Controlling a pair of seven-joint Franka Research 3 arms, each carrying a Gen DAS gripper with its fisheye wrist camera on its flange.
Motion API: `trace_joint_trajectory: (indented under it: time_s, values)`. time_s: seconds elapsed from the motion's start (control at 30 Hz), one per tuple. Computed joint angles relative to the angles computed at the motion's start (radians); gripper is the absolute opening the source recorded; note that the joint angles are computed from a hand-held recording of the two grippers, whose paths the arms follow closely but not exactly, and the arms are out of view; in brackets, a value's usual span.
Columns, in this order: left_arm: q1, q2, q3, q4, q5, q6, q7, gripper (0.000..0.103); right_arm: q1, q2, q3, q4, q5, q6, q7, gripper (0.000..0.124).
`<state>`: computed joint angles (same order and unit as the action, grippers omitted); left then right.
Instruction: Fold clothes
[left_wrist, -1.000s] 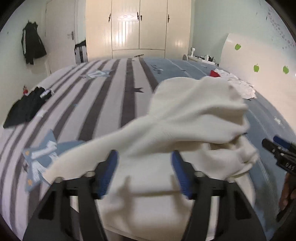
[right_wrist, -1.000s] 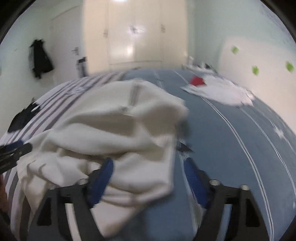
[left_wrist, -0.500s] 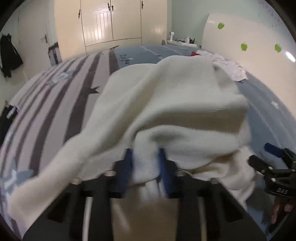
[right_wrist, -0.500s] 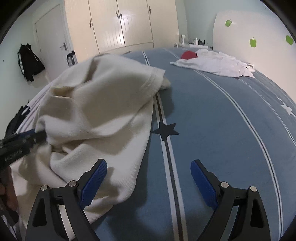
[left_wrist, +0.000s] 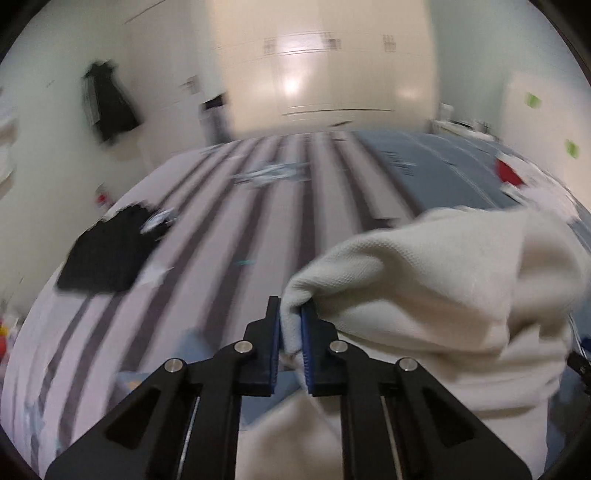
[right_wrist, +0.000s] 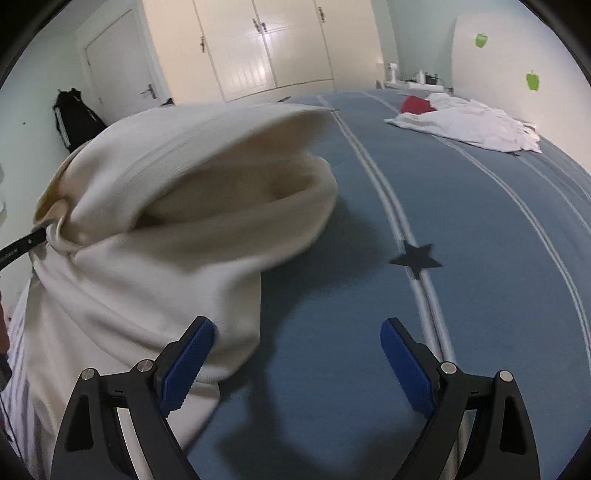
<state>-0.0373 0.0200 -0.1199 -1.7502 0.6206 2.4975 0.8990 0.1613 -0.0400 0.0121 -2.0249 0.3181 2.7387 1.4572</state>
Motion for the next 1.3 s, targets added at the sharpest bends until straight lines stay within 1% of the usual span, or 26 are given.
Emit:
trace_joint_trajectory:
  time_s: [0.03,0.07,0.13,0.2,0.3,0.33,0.4,0.43,0.47,0.5,0.53,0.57,0.63,0.67,0.73,0.8,0.87,0.93,1.0,1.1,1.13,1.17,1.2,1.23,1.27,1.3]
  values:
    - [0.010,-0.014,0.011,-0.012,0.007,-0.031,-0.015,0.003,0.003,-0.001,0.003,0.001,-0.002,0.001,0.005,0.090]
    - [0.021,-0.037,0.019,-0.039,0.067,-0.065,-0.069,0.000,0.003,-0.001,0.007,0.002,-0.030,0.003,0.029,0.090]
    - [0.055,-0.071,0.012,-0.079,0.166,-0.134,-0.156,0.000,0.007,0.003,0.009,0.008,-0.032,0.002,0.037,0.090]
    - [0.077,-0.108,0.048,-0.144,0.101,-0.137,-0.094,0.000,0.011,0.017,0.009,0.026,-0.015,-0.006,0.036,0.090]
    - [0.089,-0.153,0.062,-0.219,-0.064,-0.052,0.036,0.000,0.015,0.045,0.010,0.063,-0.026,-0.009,0.061,0.090]
    - [0.086,-0.152,0.051,-0.213,-0.078,-0.036,0.060,0.000,0.016,0.053,0.009,0.073,-0.056,-0.001,0.087,0.090]
    - [0.076,-0.146,0.033,-0.199,-0.107,-0.004,0.109,0.007,0.017,0.062,0.007,0.091,-0.090,0.014,0.122,0.090]
    - [0.066,-0.130,0.023,-0.177,-0.133,0.012,0.129,0.016,0.016,0.067,0.004,0.103,-0.107,0.020,0.142,0.090]
    - [0.052,-0.113,0.012,-0.149,-0.165,0.024,0.150,0.030,0.014,0.076,0.000,0.119,-0.127,0.025,0.168,0.090]
    - [0.040,-0.095,0.007,-0.125,-0.206,0.047,0.177,0.040,0.011,0.087,-0.005,0.141,-0.141,0.025,0.189,0.090]
    - [0.027,-0.076,0.002,-0.099,-0.249,0.070,0.206,0.061,0.008,0.102,-0.009,0.169,-0.147,0.020,0.202,0.090]
    - [0.013,-0.051,-0.004,-0.068,-0.309,0.095,0.235,0.072,0.005,0.119,-0.013,0.200,-0.152,0.010,0.215,0.090]
    - [-0.012,0.005,-0.022,0.001,-0.433,0.141,0.300,0.077,-0.005,0.160,-0.014,0.276,-0.121,-0.016,0.205,0.090]
    - [-0.025,0.051,-0.037,0.061,-0.496,0.132,0.339,0.081,-0.011,0.183,-0.010,0.316,-0.094,-0.024,0.182,0.090]
    - [-0.052,0.162,-0.055,0.209,-0.498,0.043,0.354,0.081,-0.017,0.227,-0.001,0.389,-0.059,-0.030,0.131,0.090]
    - [-0.066,0.243,-0.071,0.290,-0.517,0.006,0.398,0.077,-0.029,0.277,0.022,0.474,-0.004,-0.066,0.042,0.090]
    - [-0.075,0.276,-0.070,0.320,-0.513,-0.044,0.409,0.017,-0.025,0.333,0.031,0.565,0.005,-0.128,-0.008,0.090]
    - [-0.082,0.269,-0.059,0.302,-0.484,-0.059,0.407,0.007,-0.012,0.396,0.029,0.655,-0.014,-0.184,-0.038,0.090]
    - [-0.087,0.220,-0.047,0.222,-0.434,-0.020,0.410,0.006,0.007,0.454,0.022,0.733,-0.045,-0.228,-0.042,0.090]
    - [-0.079,0.140,-0.032,0.113,-0.387,0.012,0.402,0.005,0.006,0.540,0.028,0.858,-0.028,-0.315,-0.017,0.089]
    - [-0.073,0.105,-0.019,0.072,-0.354,0.018,0.374,0.005,0.003,0.564,0.029,0.897,-0.017,-0.350,0.005,0.082]
    - [-0.065,0.073,-0.007,0.034,-0.320,0.022,0.345,0.005,0.000,0.590,0.031,0.941,-0.007,-0.388,0.028,0.066]
    - [-0.052,0.063,0.001,0.020,-0.300,0.024,0.325,0.005,-0.003,0.611,0.030,0.977,-0.001,-0.421,0.055,0.058]
    - [-0.037,0.038,0.011,-0.004,-0.288,0.017,0.305,0.005,-0.010,0.611,0.034,0.977,0.011,-0.434,0.072,0.039]
    - [-0.022,0.002,0.020,-0.038,-0.264,-0.003,0.272,0.005,-0.018,0.588,0.042,0.943,0.029,-0.425,0.058,0.025]
    - [-0.005,-0.026,0.030,-0.062,-0.220,-0.027,0.229,0.005,-0.024,0.546,0.051,0.878,0.047,-0.385,0.025,0.022]
